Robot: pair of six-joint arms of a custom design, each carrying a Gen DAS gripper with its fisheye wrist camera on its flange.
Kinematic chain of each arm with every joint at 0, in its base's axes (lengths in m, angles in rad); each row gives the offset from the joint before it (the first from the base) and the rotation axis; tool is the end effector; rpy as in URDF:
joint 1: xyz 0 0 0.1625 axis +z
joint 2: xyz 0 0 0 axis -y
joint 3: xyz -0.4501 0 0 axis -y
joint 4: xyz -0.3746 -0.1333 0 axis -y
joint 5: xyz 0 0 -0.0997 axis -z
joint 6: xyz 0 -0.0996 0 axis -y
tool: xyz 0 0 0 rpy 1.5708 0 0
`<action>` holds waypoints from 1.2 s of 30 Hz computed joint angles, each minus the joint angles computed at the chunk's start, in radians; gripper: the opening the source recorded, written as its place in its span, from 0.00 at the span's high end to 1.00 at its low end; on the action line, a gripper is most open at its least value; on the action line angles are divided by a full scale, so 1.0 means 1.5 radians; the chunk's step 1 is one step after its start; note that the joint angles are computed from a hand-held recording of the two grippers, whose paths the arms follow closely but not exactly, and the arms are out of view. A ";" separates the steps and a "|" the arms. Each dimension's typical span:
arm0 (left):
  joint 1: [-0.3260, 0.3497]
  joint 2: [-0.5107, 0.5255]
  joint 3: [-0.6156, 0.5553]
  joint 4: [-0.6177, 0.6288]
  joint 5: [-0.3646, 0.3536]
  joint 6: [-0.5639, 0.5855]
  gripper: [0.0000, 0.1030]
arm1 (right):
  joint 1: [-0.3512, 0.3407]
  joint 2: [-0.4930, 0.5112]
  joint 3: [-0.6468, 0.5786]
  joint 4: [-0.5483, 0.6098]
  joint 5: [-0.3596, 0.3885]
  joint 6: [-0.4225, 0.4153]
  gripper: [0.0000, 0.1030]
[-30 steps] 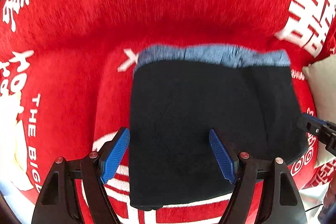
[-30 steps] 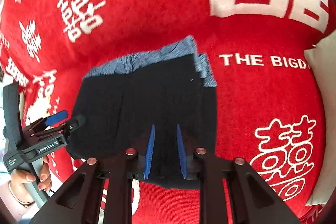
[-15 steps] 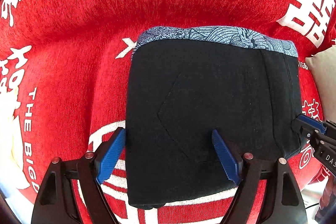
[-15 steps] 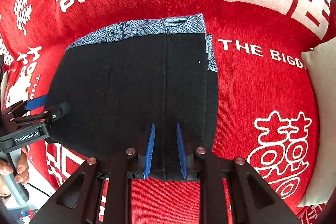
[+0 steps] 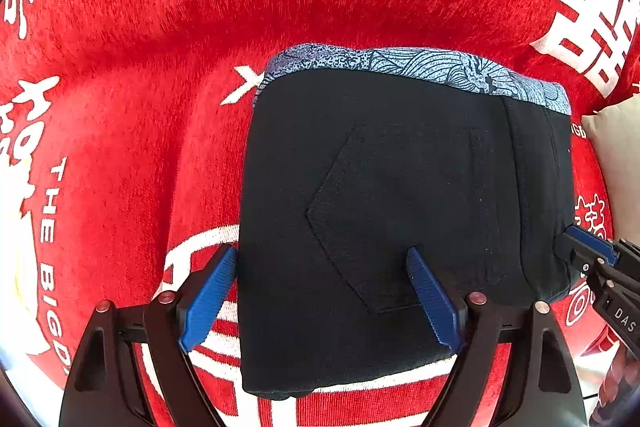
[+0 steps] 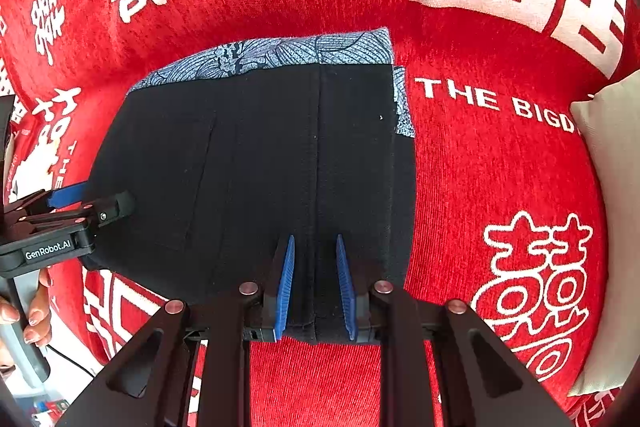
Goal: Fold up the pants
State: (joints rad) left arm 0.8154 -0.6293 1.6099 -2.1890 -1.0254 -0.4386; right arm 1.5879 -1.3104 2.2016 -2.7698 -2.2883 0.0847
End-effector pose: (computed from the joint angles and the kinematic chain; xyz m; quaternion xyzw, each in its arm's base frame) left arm -0.3010 -0.5894 0.0012 0.1973 0.9278 -0.0054 0.3167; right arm 0.0758 -0.4678 0.2647 -0.0851 -0.9229 0.1610 0.3392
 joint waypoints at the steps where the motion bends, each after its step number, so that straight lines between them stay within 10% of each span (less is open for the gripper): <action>1: 0.000 -0.001 -0.002 0.002 0.001 0.000 0.16 | -0.001 0.000 -0.002 0.002 0.001 -0.003 0.77; 18: 0.060 0.086 -0.216 0.063 0.112 0.034 0.16 | -0.008 -0.004 0.001 -0.009 0.018 -0.022 0.76; 22: 0.054 0.108 -0.214 0.063 0.143 0.051 0.16 | -0.032 -0.045 -0.013 0.015 0.095 0.003 0.73; 26: 0.052 0.105 -0.203 0.050 0.148 0.059 0.16 | -0.063 -0.060 -0.051 -0.005 0.132 0.002 0.47; 36: 0.050 0.107 -0.203 0.052 0.151 0.054 0.16 | -0.143 0.011 -0.193 0.071 0.272 0.035 0.59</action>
